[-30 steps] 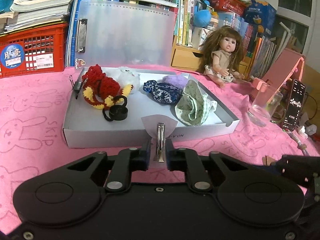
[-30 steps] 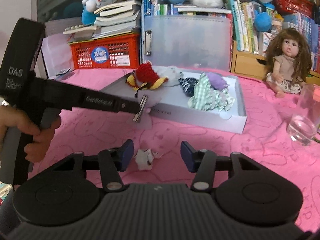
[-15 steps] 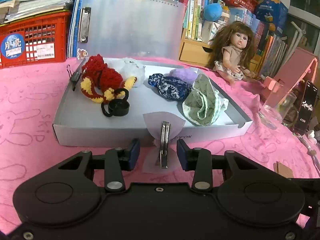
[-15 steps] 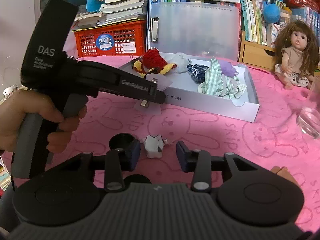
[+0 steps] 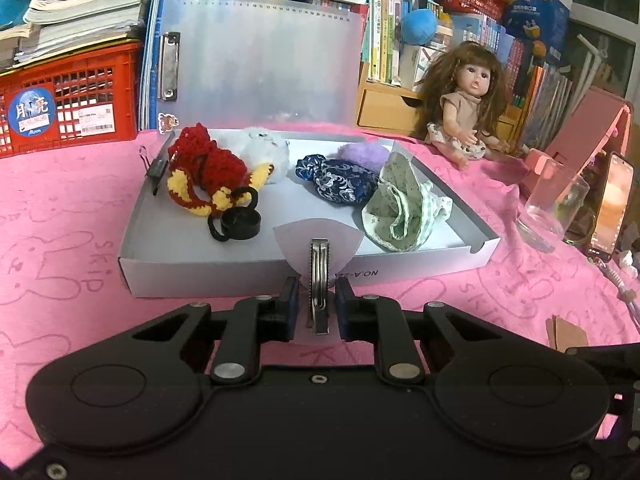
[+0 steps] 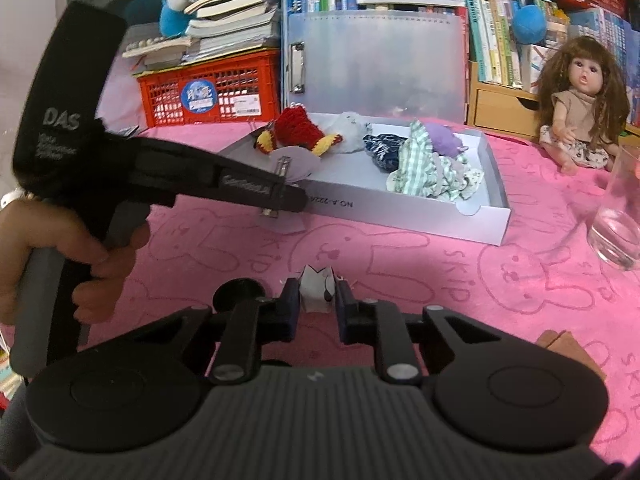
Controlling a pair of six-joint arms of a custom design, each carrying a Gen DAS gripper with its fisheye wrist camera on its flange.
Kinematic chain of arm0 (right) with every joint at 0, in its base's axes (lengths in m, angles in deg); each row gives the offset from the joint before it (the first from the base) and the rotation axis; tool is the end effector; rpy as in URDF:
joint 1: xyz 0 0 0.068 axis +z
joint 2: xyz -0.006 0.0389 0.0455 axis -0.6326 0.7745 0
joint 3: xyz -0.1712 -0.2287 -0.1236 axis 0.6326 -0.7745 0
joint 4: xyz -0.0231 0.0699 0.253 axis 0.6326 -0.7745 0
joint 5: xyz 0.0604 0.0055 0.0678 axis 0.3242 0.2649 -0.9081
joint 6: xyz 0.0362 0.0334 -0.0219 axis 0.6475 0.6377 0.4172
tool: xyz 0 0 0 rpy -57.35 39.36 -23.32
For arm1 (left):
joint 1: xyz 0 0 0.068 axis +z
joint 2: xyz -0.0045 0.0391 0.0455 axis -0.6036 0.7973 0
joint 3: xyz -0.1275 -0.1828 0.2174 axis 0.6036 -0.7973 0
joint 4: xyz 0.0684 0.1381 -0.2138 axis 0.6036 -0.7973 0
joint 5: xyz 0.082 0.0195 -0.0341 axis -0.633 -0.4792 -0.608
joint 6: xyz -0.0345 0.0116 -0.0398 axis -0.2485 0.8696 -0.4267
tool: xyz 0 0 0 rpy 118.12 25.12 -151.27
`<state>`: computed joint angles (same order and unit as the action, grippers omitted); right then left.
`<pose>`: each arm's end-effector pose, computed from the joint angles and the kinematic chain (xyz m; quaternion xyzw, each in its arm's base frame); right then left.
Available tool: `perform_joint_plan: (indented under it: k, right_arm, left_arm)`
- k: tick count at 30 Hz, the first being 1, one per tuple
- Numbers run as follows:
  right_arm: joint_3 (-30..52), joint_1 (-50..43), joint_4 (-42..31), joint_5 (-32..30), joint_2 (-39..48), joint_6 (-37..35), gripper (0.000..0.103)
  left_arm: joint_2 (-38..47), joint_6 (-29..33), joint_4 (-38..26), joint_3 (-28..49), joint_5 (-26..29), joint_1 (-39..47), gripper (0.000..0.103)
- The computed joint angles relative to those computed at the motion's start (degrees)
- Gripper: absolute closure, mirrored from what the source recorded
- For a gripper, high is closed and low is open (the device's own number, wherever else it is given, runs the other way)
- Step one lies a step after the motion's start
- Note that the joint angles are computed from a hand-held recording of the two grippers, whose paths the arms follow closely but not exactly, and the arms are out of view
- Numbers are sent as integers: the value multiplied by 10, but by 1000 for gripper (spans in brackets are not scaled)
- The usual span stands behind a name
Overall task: Organize objects
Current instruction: 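Carry the hair clip and white figurine over the white box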
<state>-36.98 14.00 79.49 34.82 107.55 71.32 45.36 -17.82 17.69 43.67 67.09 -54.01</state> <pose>0.1287 0.1424 0.1260 -0.0870 0.8789 0.0854 0.4611 0.2327 -0.0768 0.1344 0.1405 0.8797 -0.1531 0.4277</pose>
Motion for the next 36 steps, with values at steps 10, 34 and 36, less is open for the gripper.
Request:
perform_joint_plan:
  k: [10,34,36]
  right_arm:
    - [16,-16,-57,27,-40,16,81]
    - [53,-124,-114,9,-91,-1,81]
    - [54,-135,-109,1,-89,-5,81]
  left_arm:
    - [-52,2,-39,-6,-15,13,85]
    - [-77,5,-49,8,-1,47,85]
    - [-73,5,-47,10,-1,49,85]
